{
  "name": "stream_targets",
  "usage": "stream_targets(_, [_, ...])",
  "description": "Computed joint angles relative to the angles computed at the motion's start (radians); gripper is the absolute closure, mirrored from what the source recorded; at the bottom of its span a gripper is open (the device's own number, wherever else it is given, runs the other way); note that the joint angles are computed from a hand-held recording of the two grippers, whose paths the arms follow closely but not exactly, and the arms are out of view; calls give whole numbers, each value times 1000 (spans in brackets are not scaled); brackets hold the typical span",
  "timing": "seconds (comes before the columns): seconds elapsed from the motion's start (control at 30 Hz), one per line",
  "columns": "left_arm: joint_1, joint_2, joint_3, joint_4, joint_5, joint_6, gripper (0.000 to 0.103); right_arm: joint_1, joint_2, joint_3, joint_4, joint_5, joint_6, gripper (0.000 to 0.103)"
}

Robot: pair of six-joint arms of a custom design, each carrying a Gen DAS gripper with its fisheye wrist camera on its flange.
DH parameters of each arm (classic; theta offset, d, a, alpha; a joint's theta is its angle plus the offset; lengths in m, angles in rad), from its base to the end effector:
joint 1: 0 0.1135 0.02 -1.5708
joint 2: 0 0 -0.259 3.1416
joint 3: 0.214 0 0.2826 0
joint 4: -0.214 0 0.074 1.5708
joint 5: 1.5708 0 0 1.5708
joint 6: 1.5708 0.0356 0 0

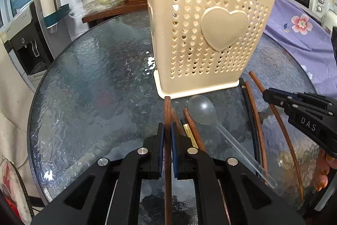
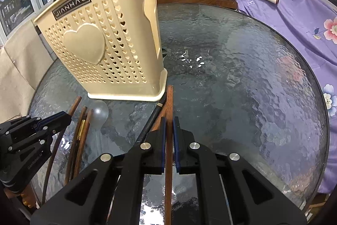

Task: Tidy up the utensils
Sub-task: 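Grasp one wooden chopstick with the left tool while the right tool grasps another, then lift the chopstick with the left tool toward the holder while the right tool lifts its chopstick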

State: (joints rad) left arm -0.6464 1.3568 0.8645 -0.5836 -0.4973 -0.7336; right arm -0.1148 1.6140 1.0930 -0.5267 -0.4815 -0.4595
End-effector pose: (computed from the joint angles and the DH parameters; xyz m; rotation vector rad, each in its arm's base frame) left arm 0.2391 -0.1591 0.1963 -0.2640 2.4427 0.0858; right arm 0.3529 -0.0241 0.1954 -0.5865 2.4180 0.3964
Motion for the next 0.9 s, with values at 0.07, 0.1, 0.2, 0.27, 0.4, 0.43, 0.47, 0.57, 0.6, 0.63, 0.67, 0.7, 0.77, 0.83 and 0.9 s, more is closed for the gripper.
stream_targets(0.07, [8, -22, -12, 9, 12, 5, 97, -9, -3, 5, -11, -17, 1, 96])
stream_targets(0.1, [9, -28, -12, 11, 14, 5, 97, -13, -9, 3, -16, -24, 0, 96])
stream_targets(0.2, [10, -60, -22, 21, 15, 7, 97, -28, -9, 22, -42, -63, -4, 96])
stream_targets(0.27, [11, -82, -27, 27, 16, 11, 97, -36, -12, 35, -61, -90, -7, 96])
stream_targets(0.4, [8, -121, -26, 25, 10, 20, 97, -63, -30, 57, -107, -156, -18, 96])
stream_targets(0.43, [7, -134, -26, 25, 10, 22, 97, -68, -41, 56, -116, -169, -22, 96])
stream_targets(0.47, [1, -143, -26, 24, 7, 20, 97, -75, -50, 58, -126, -182, -26, 96])
stream_targets(0.57, [-15, -174, -17, 11, -12, 21, 97, -94, -83, 63, -149, -221, -39, 96])
stream_targets(0.6, [-22, -180, -13, 6, -23, 20, 97, -101, -91, 68, -162, -236, -42, 96])
stream_targets(0.63, [-27, -189, -9, 2, -33, 21, 97, -106, -96, 75, -176, -248, -46, 96])
stream_targets(0.67, [-35, -196, -5, -4, -42, 20, 97, -113, -102, 80, -192, -264, -53, 96])
stream_targets(0.7, [-42, -201, -3, -6, -52, 20, 97, -120, -108, 84, -206, -277, -62, 96])
stream_targets(0.77, [-57, -219, 1, -16, -68, 20, 97, -137, -129, 86, -232, -306, -88, 96])
stream_targets(0.83, [-76, -242, 4, -26, -84, 18, 97, -156, -144, 96, -274, -339, -121, 96])
stream_targets(0.9, [-93, -262, 8, -34, -101, 17, 97, -175, -154, 109, -317, -366, -153, 96])
